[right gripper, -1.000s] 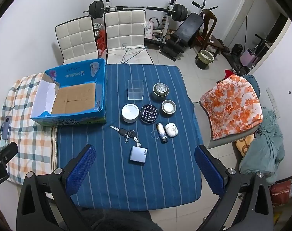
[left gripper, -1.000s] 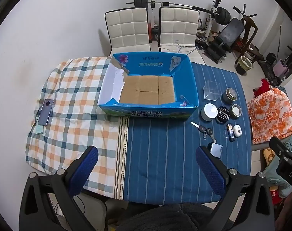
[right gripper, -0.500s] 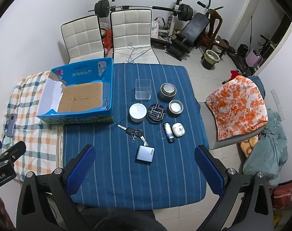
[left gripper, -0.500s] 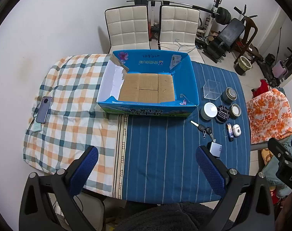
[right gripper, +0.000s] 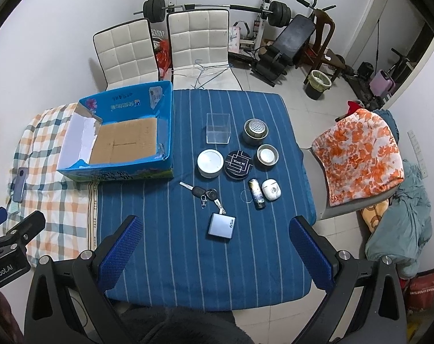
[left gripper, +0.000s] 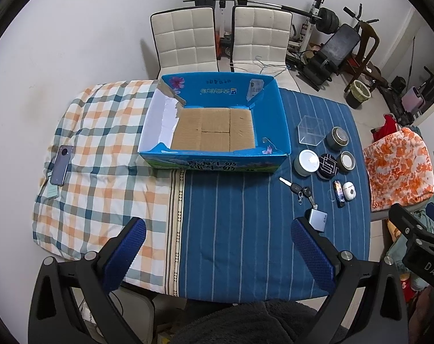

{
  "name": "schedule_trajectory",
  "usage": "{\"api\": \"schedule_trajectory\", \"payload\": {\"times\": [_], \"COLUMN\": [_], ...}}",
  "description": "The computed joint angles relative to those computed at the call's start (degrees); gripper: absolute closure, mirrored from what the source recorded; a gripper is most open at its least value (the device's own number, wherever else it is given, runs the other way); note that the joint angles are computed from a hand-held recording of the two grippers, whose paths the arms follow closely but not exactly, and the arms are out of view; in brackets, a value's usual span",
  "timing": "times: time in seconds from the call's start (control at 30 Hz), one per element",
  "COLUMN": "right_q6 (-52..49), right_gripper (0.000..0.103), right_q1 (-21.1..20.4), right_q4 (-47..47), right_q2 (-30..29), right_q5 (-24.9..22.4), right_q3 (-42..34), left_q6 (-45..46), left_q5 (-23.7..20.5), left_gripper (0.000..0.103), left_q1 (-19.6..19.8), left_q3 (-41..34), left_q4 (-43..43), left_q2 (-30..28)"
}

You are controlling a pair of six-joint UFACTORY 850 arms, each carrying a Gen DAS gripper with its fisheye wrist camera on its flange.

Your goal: Organize rigid objects

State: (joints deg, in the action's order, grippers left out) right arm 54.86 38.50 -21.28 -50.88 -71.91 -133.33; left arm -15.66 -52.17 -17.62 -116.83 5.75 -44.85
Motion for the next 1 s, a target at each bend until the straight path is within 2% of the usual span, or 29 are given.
{"api": "schedule_trajectory", "payload": {"times": [0.73,1.0], "right_q6": [0.7,-0.4], "right_gripper": [0.000,0.000], "right_q1": [-0.1,-0.4], "right_q4": [-0.2,-0.3], "right_q2": [0.5,-1.0], "right_q5": [0.7,-0.9], "right_q3": [0.9,-2.6], "left_q6": [0.2,0.2], "left_q5": [-0.7,-2.1], "left_gripper": [0.000,0.000], "left_q1": [-0.4,-0.5], "left_q3": [-1.1,-4.3], "left_q4": [0.0,0.0], "left_q2": [-0.6,-2.3]}}
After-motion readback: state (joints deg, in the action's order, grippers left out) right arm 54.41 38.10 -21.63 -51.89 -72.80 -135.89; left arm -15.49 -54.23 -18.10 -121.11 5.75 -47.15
